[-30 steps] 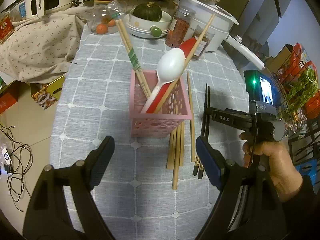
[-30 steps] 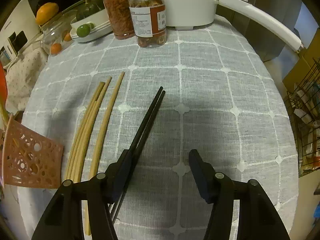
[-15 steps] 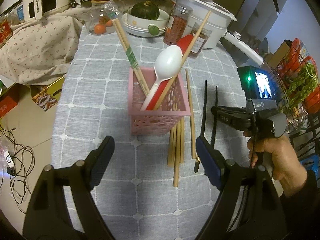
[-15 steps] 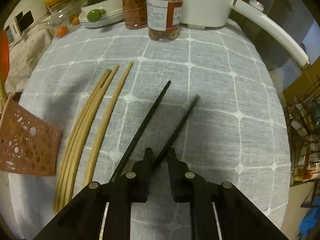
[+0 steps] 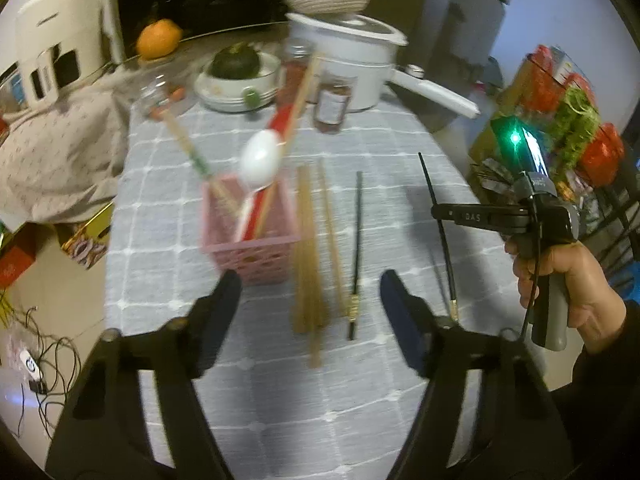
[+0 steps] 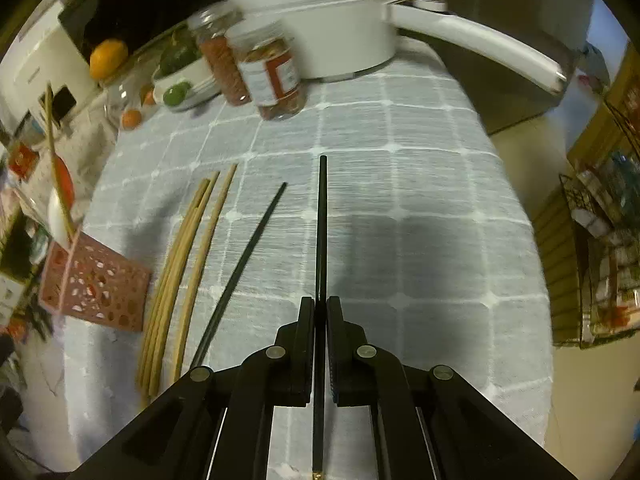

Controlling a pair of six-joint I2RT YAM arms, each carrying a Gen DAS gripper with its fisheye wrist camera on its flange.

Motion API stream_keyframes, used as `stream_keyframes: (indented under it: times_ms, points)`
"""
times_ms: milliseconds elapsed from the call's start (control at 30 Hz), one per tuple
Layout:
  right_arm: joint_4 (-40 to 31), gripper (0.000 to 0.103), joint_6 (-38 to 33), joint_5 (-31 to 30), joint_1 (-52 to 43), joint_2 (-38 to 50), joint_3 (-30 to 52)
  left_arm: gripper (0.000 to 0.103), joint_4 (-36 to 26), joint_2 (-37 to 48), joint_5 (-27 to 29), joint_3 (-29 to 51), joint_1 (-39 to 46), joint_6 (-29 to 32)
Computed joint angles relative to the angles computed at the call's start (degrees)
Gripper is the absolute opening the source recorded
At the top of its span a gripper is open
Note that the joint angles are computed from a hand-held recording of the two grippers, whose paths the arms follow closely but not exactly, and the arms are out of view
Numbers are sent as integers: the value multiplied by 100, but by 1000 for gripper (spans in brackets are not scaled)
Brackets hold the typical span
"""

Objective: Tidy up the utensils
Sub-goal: 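Grasp the other black chopstick with the left tool while right tool holds its chopstick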

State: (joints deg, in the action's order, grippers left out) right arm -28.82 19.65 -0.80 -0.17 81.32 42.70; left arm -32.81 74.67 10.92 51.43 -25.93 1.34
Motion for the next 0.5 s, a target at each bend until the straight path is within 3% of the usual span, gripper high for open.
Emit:
stream_keyframes:
  times_ms: [200,400,500]
  points:
    - [-299,6,-371,-360,-559,-748,-228,37,5,877,-644,678,-1382,-295]
    - [-439,6,-774,-893,-1301,-1032,-346,26,-227,2871,-1051,2267,-1892,-658]
    - [-465,6,-945,-1047,-1500,-1038,-370,26,-385,3669,-1015,2941,-1855,-872]
